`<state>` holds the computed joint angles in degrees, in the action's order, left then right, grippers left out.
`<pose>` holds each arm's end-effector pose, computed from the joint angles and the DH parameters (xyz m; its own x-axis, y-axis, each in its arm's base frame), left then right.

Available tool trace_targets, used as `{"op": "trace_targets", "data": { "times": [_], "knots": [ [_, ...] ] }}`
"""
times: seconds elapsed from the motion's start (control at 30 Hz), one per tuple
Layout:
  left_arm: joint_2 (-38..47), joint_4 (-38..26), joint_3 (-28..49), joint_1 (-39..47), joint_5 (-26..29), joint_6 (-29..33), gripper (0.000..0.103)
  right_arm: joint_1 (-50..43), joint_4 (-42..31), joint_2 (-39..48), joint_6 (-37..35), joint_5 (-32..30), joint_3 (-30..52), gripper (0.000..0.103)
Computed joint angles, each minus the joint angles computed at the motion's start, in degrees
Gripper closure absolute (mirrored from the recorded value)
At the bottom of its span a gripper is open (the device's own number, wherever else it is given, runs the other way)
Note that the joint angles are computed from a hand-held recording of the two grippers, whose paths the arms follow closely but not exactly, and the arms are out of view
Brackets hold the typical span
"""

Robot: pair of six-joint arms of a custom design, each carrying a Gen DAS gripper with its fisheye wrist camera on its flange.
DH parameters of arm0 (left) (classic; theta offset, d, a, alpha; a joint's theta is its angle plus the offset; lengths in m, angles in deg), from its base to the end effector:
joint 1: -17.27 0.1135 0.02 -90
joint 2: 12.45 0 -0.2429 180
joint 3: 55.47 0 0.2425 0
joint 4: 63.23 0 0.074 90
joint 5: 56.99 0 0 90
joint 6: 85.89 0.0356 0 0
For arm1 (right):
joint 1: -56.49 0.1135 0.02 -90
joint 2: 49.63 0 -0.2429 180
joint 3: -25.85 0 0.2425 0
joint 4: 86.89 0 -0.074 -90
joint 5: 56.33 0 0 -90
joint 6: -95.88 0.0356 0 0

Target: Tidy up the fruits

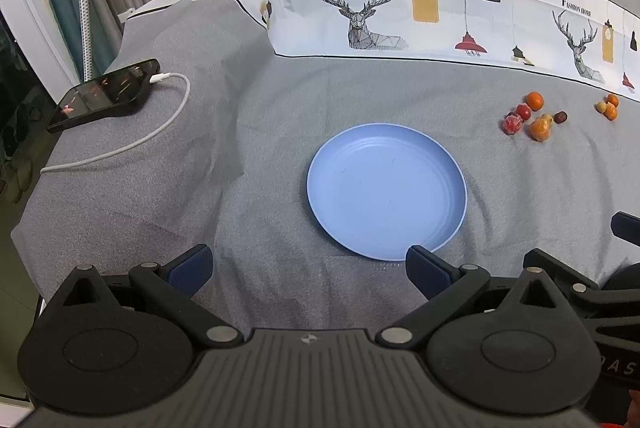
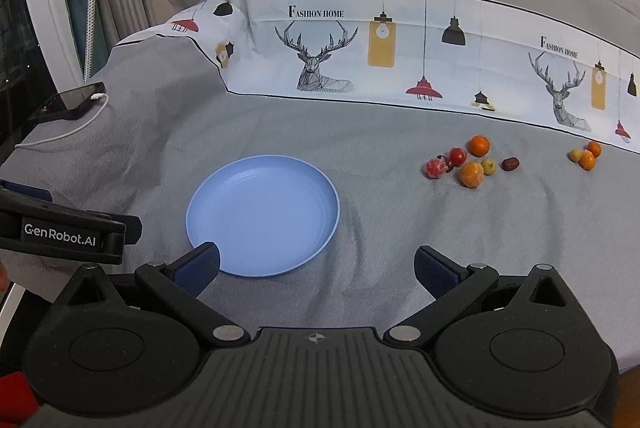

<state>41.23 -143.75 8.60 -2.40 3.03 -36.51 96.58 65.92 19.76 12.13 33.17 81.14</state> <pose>0.1475 -0.0338 0.2543 -0.7579 -0.3280 -0.5639 -0.4766 0.8686 0.1354 0.1926 0.1626 0.2095 -0.5725 -0.3396 -0.7463 -0.5902 0.8025 0.0875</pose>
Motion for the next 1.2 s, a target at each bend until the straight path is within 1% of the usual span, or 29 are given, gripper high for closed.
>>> {"op": "trace_targets", "data": {
  "times": [0.1, 0.13, 0.27, 0.37, 0.43, 0.5, 0.53, 0.57, 0.7, 0.77, 0.8, 0.83, 0.9, 0.93, 1.0, 1.07, 1.17, 1.2],
  "knots": [
    [0.6, 0.3, 0.0, 0.8, 0.4, 0.7, 0.000, 0.4, 0.1, 1.1, 0.4, -0.3, 0.4, 0.000],
    [0.9, 0.5, 0.1, 1.1, 0.6, 1.0, 0.000, -0.8, -1.7, 1.8, 0.2, -1.9, 1.7, 0.000],
    [3.2, 1.5, 0.7, 2.2, 1.5, 2.4, 0.000, -1.8, -0.2, 3.0, 0.3, -3.3, 1.2, 0.000],
    [5.8, 2.8, 1.6, 2.8, 2.6, 3.9, 0.000, -3.6, 4.2, 4.1, -1.2, -3.0, -0.3, 0.000],
    [8.8, 4.8, 2.9, 3.3, 3.5, 5.0, 0.000, -5.6, 6.3, 4.6, -0.7, -3.5, -0.9, 0.000],
    [13.1, 7.7, 4.8, 3.5, 4.6, 6.3, 0.000, -9.3, 8.7, 5.8, -0.4, -4.4, -1.1, 0.000],
    [15.6, 9.8, 6.0, 3.7, 5.5, 7.5, 0.000, -11.2, 10.4, 6.8, -1.1, -3.8, -1.1, 0.000],
    [18.4, 11.8, 7.4, 4.1, 6.7, 8.9, 0.000, -14.3, 13.3, 8.7, -1.7, -3.8, -1.0, 0.000],
    [33.0, 21.4, 15.6, 4.8, 12.0, 14.9, 0.000, -24.8, 18.6, 20.2, -4.7, -4.3, 5.2, 0.000],
    [41.6, 26.1, 21.1, 4.7, 13.7, 17.4, 0.000, -29.3, 18.8, 25.6, -6.1, -4.3, 11.0, 0.000],
    [46.1, 28.6, 23.9, 4.5, 14.4, 18.6, 0.000, -30.0, 20.2, 29.3, -6.6, -2.6, 13.4, 0.000],
    [50.2, 30.4, 26.8, 4.4, 14.8, 19.6, 0.000, -31.5, 21.2, 33.2, -6.9, -2.6, 16.7, 0.000],
    [60.1, 31.7, 35.1, 4.3, 15.4, 21.0, 0.000, -33.1, 22.0, 43.2, -6.6, -2.0, 25.6, 0.000],
    [65.2, 31.5, 40.1, 4.3, 15.8, 21.4, 0.000, -33.8, 21.5, 47.1, -6.8, -1.8, 29.7, 0.000],
    [74.3, 30.2, 49.9, 4.5, 16.9, 22.4, 0.000, -34.8, 19.2, 56.7, -7.4, -1.9, 40.7, 0.000],
    [83.7, 27.5, 61.2, 5.1, 17.9, 23.8, 0.000, -34.8, 14.4, 65.4, -8.4, -2.3, 51.4, 0.001],
    [95.6, 21.9, 77.5, 5.6, 18.4, 25.5, 0.000, -34.9, 9.1, 77.4, -10.2, -4.7, 67.1, 0.001],
    [99.1, 20.1, 82.6, 5.8, 18.9, 25.9, 0.001, -34.8, 6.8, 81.7, -10.6, -5.8, 73.6, 0.001]
  ]
}}
